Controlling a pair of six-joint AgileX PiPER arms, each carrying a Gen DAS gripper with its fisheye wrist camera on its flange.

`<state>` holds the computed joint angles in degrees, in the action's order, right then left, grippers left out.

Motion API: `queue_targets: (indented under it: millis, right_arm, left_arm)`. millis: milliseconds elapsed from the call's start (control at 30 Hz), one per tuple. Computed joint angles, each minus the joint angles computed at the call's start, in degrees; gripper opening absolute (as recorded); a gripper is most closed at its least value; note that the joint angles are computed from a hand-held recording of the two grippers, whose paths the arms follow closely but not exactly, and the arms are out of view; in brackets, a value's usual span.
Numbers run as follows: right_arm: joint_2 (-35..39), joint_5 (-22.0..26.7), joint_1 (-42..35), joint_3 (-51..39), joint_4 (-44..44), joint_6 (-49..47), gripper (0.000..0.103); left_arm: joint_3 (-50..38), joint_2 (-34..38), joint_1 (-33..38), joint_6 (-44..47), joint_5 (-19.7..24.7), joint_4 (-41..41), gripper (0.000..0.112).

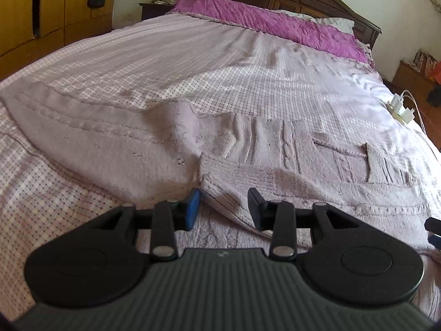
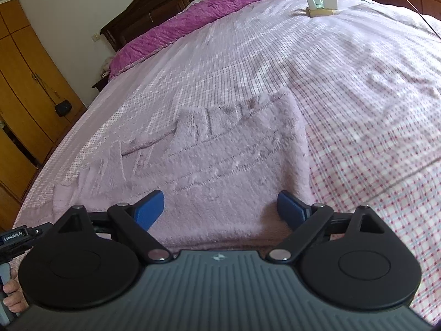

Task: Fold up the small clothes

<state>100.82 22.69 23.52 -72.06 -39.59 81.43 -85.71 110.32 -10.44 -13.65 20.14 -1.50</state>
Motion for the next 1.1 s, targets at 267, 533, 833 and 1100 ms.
queue_targets:
  millis: [267,533,833,1100]
  right_arm:
    - [5.81,4.47,-3.13,-10.16,-0.58,-10.48,0.092]
    - [16.91,11.11,-6.07,-24.88,4.54,-23.48,0.074]
    - [22.50,15.16,-5.03,-29.62,-3.03,-21.55,0.023]
    - [18.81,14.72,-3.04,-22.35,-20.28,-1.17,0.006]
  left_arm:
    - [-0.70,0.10,0.57,0.19,-0.15,-0.47,0.040]
    - [-0.88,0.20,1.18,0.24,-0.34,-1.28,0.040]
    - [-4.93,4.04,2.17,-0.14,1.12,-1.67,0.040]
    - [-2.27,3.79,0.76,13.33,-5.23,-7.81,0.010]
